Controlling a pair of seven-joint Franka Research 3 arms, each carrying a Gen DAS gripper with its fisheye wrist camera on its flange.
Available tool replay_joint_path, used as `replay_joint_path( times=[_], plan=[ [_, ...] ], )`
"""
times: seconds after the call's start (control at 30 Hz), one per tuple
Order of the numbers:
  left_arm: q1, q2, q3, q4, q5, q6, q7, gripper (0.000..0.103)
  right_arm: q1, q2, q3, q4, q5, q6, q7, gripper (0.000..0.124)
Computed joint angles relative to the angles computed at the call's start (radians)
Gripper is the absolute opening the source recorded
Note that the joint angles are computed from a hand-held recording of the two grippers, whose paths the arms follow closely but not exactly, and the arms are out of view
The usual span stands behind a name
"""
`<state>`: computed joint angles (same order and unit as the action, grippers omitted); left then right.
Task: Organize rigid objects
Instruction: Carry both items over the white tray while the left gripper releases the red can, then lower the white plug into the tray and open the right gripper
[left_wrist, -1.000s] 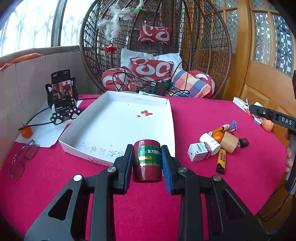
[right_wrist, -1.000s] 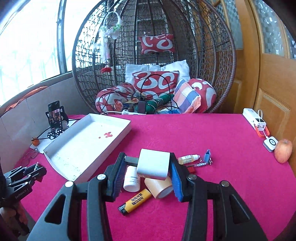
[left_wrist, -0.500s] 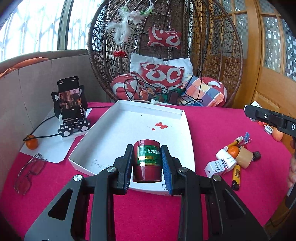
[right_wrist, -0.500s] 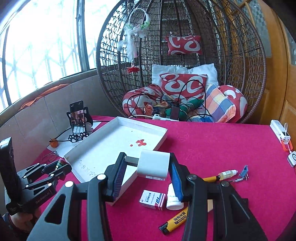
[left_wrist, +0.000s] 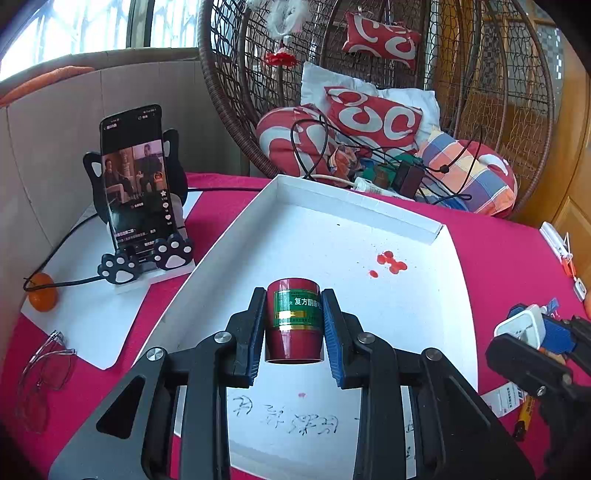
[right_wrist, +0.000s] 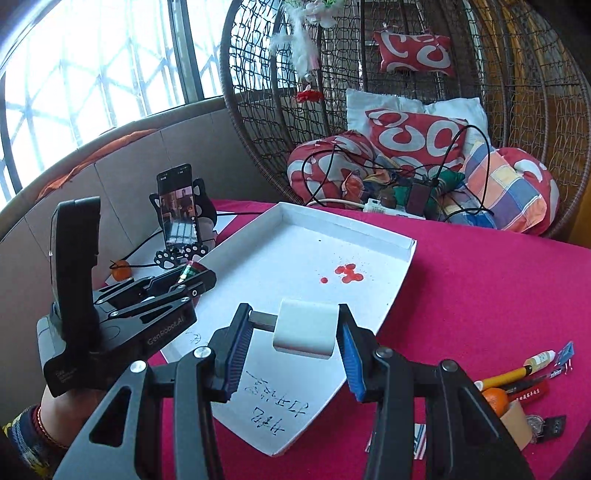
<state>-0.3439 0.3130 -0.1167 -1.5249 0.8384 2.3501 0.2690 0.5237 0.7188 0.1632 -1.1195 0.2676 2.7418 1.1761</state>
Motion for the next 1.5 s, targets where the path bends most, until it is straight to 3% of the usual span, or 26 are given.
replay_joint_path(
  times=[0.1,0.2,0.37,0.43,0.47,0.5,0.57,0.6,0.67,0.7,0.73,0.83,0.93,1.07,1.13,1.27,1.33,1.4,1.43,1.5],
  plan=[
    [0.020,0.029,-0.002,0.018,-0.042,0.028,0.052,0.029,0.044,0.091,-0.045,0.131,-0.049,-0.078,0.057,0.045],
    [0.008,0.038,0.011,0.024,-0.031,0.002,0.050,0.029,0.070,0.169,-0.072,0.243,-0.093,-0.134,0.093,0.045],
    [0.022,0.028,0.016,0.003,-0.067,0.006,0.031,0.029,0.088,0.226,-0.097,0.316,-0.139,-0.158,0.137,0.045],
    [0.017,0.019,0.021,-0.001,-0.055,-0.013,-0.002,0.034,0.094,0.239,-0.104,0.332,-0.156,-0.154,0.143,0.046],
    [0.017,0.012,0.023,-0.009,-0.048,-0.013,-0.025,0.049,0.096,0.234,-0.107,0.319,-0.163,-0.141,0.143,0.046],
    [0.014,0.002,0.026,-0.021,-0.030,-0.008,-0.057,0.075,0.097,0.221,-0.107,0.293,-0.168,-0.119,0.141,0.046],
    [0.001,-0.021,0.035,-0.048,0.036,-0.016,-0.147,0.101,0.098,0.204,-0.105,0.251,-0.175,-0.067,0.135,0.046],
    [-0.002,-0.030,0.034,-0.056,0.057,-0.029,-0.178,0.103,0.093,0.188,-0.095,0.222,-0.172,-0.047,0.121,0.048],
    [-0.001,-0.057,0.026,-0.085,0.086,-0.041,-0.247,0.103,0.087,0.168,-0.084,0.184,-0.167,-0.012,0.102,0.076],
    [0.001,-0.075,0.021,-0.106,0.102,-0.035,-0.284,0.103,0.080,0.138,-0.075,0.126,-0.159,0.041,0.088,0.097],
    [0.000,-0.093,0.015,-0.126,0.127,-0.034,-0.323,0.103,0.071,0.107,-0.062,0.063,-0.150,0.101,0.069,0.103],
    [-0.009,-0.143,-0.014,-0.184,0.213,-0.045,-0.420,0.103,0.048,0.018,-0.039,-0.098,-0.129,0.239,0.022,0.103],
    [-0.019,-0.175,-0.049,-0.229,0.297,-0.036,-0.494,0.103,-0.021,-0.061,0.040,-0.242,-0.080,0.363,-0.052,0.103],
    [-0.022,-0.181,-0.076,-0.235,0.381,0.010,-0.531,0.103,-0.186,-0.132,0.219,-0.394,-0.004,0.524,-0.132,0.103],
    [-0.020,-0.174,-0.081,-0.222,0.403,0.048,-0.513,0.103,-0.284,-0.149,0.319,-0.443,0.001,0.603,-0.120,0.103],
    [-0.030,-0.182,-0.083,-0.219,0.480,0.089,-0.534,0.103,-0.442,-0.207,0.431,-0.533,-0.044,0.731,-0.020,0.103],
    [-0.031,-0.184,-0.086,-0.221,0.517,0.123,-0.542,0.103,-0.505,-0.229,0.459,-0.575,-0.071,0.827,0.046,0.103],
    [-0.026,-0.169,-0.089,-0.205,0.524,0.188,-0.519,0.103,-0.612,-0.225,0.525,-0.616,-0.177,0.912,0.145,0.103],
    [-0.024,-0.152,-0.091,-0.189,0.502,0.219,-0.483,0.103,-0.634,-0.233,0.524,-0.628,-0.185,0.914,0.182,0.103],
    [-0.027,-0.103,-0.098,-0.140,0.416,0.272,-0.359,0.103,-0.625,-0.259,0.474,-0.627,-0.139,0.833,0.216,0.103]
  ],
)
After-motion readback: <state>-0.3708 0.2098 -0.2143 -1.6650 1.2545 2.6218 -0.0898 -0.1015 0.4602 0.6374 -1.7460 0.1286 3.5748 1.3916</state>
